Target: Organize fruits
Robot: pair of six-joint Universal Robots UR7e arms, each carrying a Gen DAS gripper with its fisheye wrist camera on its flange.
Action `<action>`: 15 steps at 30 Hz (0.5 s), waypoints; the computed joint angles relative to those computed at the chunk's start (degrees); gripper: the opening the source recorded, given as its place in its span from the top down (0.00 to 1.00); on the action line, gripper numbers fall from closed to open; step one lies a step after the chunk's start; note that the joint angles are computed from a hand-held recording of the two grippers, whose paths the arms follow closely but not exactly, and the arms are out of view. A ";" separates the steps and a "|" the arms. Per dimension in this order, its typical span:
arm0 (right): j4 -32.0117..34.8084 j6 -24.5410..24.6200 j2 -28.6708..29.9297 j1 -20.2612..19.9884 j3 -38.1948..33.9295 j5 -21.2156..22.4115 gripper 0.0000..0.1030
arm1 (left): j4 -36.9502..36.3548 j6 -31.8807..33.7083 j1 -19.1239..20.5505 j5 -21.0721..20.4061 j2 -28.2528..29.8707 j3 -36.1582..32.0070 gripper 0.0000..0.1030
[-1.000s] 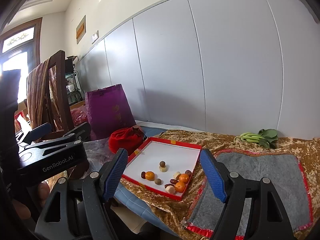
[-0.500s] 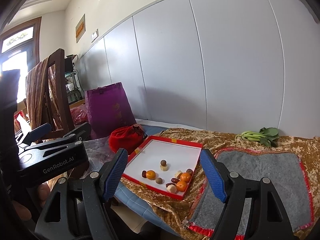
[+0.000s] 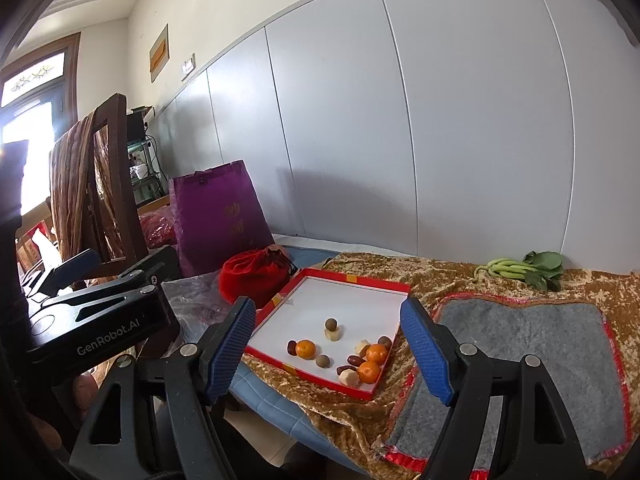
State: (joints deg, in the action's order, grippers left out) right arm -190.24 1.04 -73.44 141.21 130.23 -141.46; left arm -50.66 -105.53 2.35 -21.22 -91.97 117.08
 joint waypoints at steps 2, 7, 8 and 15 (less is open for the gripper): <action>-0.10 -0.46 0.51 0.07 -0.35 -0.05 0.26 | -0.11 -0.04 0.16 0.01 -0.23 0.01 0.00; -0.13 -0.89 1.21 -0.07 -1.04 0.31 0.26 | 0.90 -1.21 0.21 0.11 -0.44 -0.14 0.00; -0.12 -0.96 1.32 -0.06 -1.20 0.40 0.26 | 0.81 -1.11 0.24 0.15 -0.56 -0.10 0.00; 0.88 -0.05 2.07 0.32 -1.80 -0.82 0.26 | 1.91 -2.60 0.19 -0.04 -0.93 -0.11 0.00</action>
State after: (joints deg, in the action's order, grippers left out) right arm -189.36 0.99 -71.37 141.54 128.43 -142.28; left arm -48.75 -108.12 2.54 -21.25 -92.90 116.97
